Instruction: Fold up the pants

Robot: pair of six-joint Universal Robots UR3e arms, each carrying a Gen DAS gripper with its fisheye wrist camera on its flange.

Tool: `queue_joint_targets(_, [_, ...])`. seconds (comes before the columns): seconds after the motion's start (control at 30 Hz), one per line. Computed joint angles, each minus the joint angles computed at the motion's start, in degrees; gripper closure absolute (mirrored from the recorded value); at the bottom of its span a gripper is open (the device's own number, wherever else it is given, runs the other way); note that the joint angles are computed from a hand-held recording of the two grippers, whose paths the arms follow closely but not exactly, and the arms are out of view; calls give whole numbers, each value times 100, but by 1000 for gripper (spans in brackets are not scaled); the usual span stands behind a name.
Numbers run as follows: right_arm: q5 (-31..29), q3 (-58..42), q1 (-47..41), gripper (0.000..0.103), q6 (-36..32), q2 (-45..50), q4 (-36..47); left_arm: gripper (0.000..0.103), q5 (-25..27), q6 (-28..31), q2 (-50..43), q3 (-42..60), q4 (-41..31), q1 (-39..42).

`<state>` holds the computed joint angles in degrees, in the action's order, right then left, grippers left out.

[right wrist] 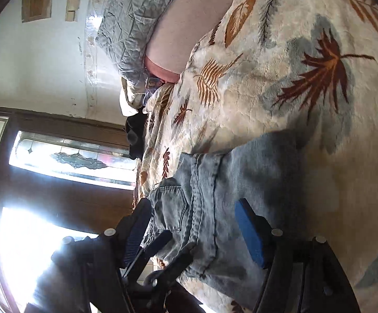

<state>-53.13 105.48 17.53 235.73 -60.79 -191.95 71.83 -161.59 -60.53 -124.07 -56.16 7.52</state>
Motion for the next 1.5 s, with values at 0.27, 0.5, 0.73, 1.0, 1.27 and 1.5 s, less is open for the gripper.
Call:
queue_joint_targets(0.27, [301, -642, -328, 34, -406, 689, 906, 16, 1658, -390, -810, -485, 1321, -1415])
queue_joint_targets(0.5, [-453, 60, -432, 33, -1044, -531, 1821, 15, 1449, -212, -667, -497, 1161, -1218])
queue_joint_targets(0.73, [-873, -968, -220, 73, -1672, -75, 3196, 15, 1071, 37, -541, -478, 881, -865])
queue_joint_targets(1.0, [-3010, -3330, 768, 92, -2865, 501, 5580, 15, 1117, -99, -685, -493, 1088, -960])
queue_joint_targets(1.27, [-2563, -960, 507, 82, -2194, -956, 3864, 15, 775, 74, -405, -405, 576, -638])
queue_joint_targets(1.5, [-937, 1502, 721, 82, -538, -1547, 789, 15, -6, 755, 821, -573, -283, 678])
